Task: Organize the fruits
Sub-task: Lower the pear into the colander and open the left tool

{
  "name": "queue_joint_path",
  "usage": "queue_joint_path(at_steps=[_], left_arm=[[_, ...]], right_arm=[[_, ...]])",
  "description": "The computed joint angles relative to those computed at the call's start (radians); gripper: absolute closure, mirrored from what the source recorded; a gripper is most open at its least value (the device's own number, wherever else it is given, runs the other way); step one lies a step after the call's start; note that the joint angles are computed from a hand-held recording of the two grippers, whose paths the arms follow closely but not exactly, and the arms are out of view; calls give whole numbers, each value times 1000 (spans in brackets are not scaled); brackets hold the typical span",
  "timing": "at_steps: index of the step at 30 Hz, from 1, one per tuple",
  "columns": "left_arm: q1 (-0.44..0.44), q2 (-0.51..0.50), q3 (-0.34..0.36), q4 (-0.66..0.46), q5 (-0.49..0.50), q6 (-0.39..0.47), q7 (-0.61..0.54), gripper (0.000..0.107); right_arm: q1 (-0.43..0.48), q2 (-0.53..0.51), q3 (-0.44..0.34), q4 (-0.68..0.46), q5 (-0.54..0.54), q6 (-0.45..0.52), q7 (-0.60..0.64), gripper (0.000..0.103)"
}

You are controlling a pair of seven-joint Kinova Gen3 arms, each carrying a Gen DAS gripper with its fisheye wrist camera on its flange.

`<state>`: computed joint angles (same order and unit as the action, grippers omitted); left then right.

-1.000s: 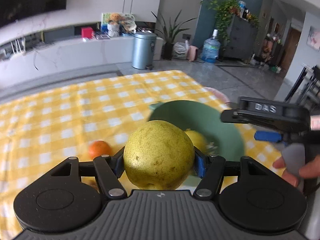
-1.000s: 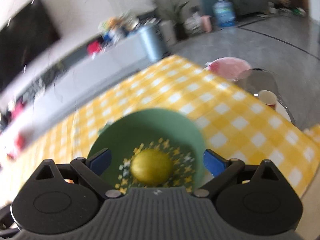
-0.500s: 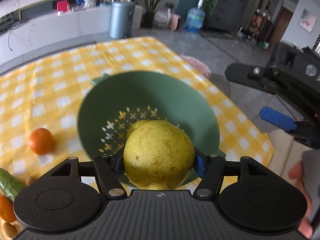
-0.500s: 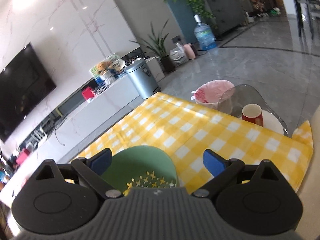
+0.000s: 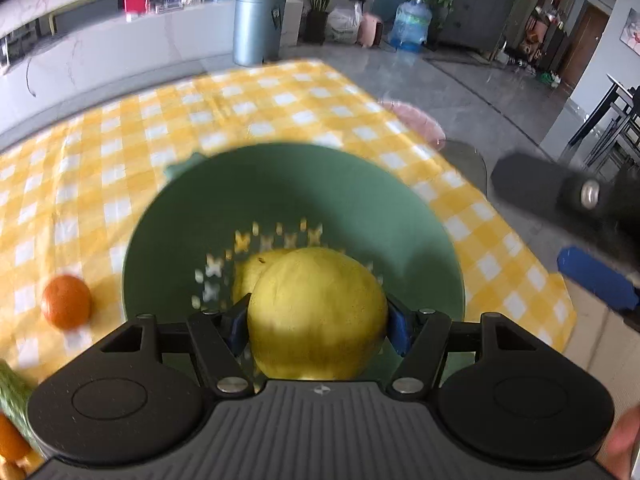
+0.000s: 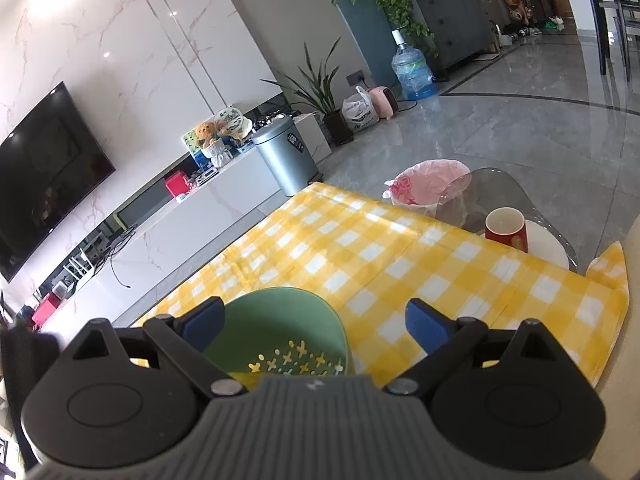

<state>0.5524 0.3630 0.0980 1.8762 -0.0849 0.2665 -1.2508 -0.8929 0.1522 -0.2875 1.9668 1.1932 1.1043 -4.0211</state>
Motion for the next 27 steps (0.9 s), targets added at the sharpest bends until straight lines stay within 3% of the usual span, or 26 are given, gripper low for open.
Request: queue_joint_path(at_steps=[5, 7, 9, 13, 15, 20, 22, 24, 26, 27], left_arm=[[-184, 19, 173, -22, 135, -9, -162, 33], [-177, 25, 170, -23, 116, -19, -179, 33], [-200, 33, 207, -2, 104, -68, -210, 33], [-340, 84, 373, 33, 167, -169, -371, 33], [-337, 95, 373, 34, 178, -184, -402, 33], [-178, 44, 199, 78, 150, -229, -363, 34], [-198, 34, 216, 83, 137, -203, -386, 33], [-277, 40, 298, 75, 132, -165, -452, 29], [-317, 47, 333, 81, 143, -175, -467, 12], [-316, 45, 323, 93, 156, -198, -453, 16]], right_arm=[[1, -1, 0, 4, -1, -6, -12, 9], [5, -8, 1, 16, 10, -21, -28, 9], [-2, -1, -4, 9, 14, 6, -15, 9], [-6, -6, -4, 17, 20, 12, -35, 9], [1, -17, -5, 39, 32, -10, -70, 9], [17, -16, -7, 41, 22, -29, -48, 9], [20, -16, -7, 41, 19, -38, -45, 9], [20, -15, -8, 40, 17, -38, -45, 9], [20, -15, -7, 41, 18, -38, -46, 9], [20, -14, -7, 40, 18, -39, -43, 9]])
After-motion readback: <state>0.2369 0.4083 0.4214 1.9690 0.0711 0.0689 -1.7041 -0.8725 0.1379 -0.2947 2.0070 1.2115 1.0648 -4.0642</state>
